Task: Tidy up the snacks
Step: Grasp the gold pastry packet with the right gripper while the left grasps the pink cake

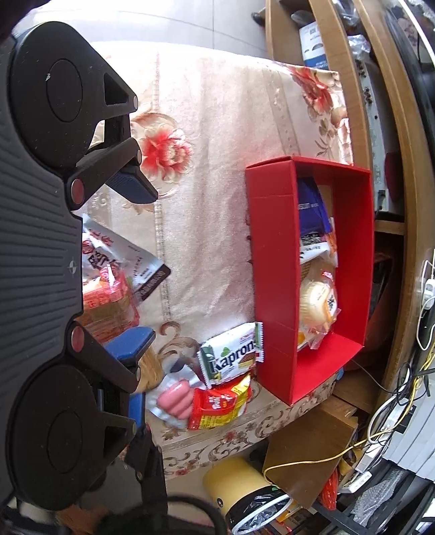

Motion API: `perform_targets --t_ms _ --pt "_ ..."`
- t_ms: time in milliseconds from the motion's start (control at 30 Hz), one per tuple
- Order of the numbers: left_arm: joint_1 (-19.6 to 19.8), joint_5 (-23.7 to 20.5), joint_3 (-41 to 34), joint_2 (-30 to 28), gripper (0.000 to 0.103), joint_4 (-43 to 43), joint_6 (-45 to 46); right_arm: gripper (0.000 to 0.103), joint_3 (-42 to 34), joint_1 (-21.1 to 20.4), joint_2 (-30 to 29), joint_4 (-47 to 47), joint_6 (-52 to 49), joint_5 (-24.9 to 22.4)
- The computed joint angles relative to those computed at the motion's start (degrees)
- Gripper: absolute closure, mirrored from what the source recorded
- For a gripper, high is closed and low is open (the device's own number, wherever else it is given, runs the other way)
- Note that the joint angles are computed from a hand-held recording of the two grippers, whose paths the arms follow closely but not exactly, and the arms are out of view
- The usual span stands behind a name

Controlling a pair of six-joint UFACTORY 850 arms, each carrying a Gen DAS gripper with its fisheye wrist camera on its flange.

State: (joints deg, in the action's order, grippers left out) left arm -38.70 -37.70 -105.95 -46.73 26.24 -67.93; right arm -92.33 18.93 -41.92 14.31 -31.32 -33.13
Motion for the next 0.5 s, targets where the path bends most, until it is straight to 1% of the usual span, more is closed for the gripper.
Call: perform_targets --t_ms 167,367,433,500 --pt "-0.62 0.62 0.4 -0.09 0.018 -3.9 2.45 0.064 1.88 -1.42 1.82 2.53 -3.83 -0.65" --pt "-1.89 -0.06 -0.99 -1.15 0.019 -6.98 1.63 0.065 1.9 -3.66 2.68 8.94 -8.64 -1.49" --pt "-2.27 -1.86 -3.59 -2.84 0.019 -8.06 2.49 0.065 2.2 -4.27 2.94 10.51 -10.14 -1.67" --pt "-2.55 -4.7 -7.46 -5.43 0.019 -9.22 4.0 0.066 2.37 -4.54 2.65 10.12 -10.11 -1.77"
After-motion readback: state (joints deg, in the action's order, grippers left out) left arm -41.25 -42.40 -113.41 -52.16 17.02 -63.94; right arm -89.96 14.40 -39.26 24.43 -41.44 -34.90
